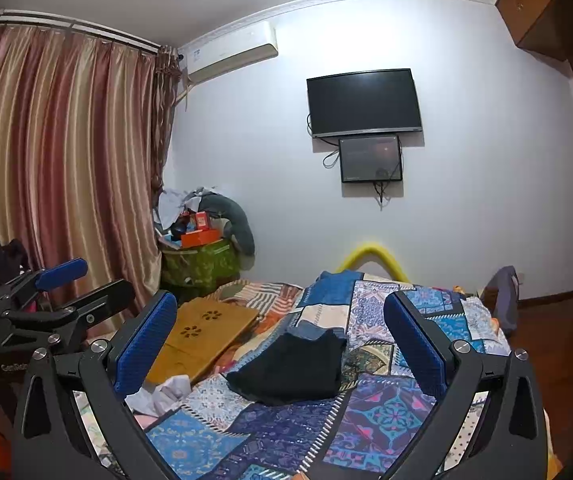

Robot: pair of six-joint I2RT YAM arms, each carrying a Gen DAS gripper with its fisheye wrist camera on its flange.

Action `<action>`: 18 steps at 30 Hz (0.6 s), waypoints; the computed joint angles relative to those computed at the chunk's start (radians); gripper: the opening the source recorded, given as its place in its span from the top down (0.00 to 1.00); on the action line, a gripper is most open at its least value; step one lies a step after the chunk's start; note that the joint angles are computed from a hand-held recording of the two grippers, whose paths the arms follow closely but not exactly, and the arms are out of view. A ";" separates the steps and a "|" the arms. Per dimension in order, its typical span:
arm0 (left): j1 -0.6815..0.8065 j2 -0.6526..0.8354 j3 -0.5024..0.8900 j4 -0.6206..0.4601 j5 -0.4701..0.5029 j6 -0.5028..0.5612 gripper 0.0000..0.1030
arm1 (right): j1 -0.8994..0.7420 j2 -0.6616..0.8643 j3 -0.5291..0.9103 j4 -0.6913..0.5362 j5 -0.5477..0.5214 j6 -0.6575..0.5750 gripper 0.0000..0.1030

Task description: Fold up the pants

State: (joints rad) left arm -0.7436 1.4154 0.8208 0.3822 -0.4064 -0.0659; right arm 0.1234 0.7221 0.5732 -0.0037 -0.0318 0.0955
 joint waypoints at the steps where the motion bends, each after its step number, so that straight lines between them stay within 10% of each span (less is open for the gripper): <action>1: 0.004 -0.002 0.005 -0.008 0.006 -0.001 0.00 | 0.000 0.000 0.000 0.000 -0.001 0.001 0.00; 18: 0.005 0.004 0.005 -0.012 0.024 0.002 0.00 | -0.002 0.003 0.000 0.008 -0.003 0.006 0.00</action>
State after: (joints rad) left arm -0.7382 1.4195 0.8259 0.3706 -0.3825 -0.0641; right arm 0.1219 0.7252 0.5733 0.0041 -0.0345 0.1017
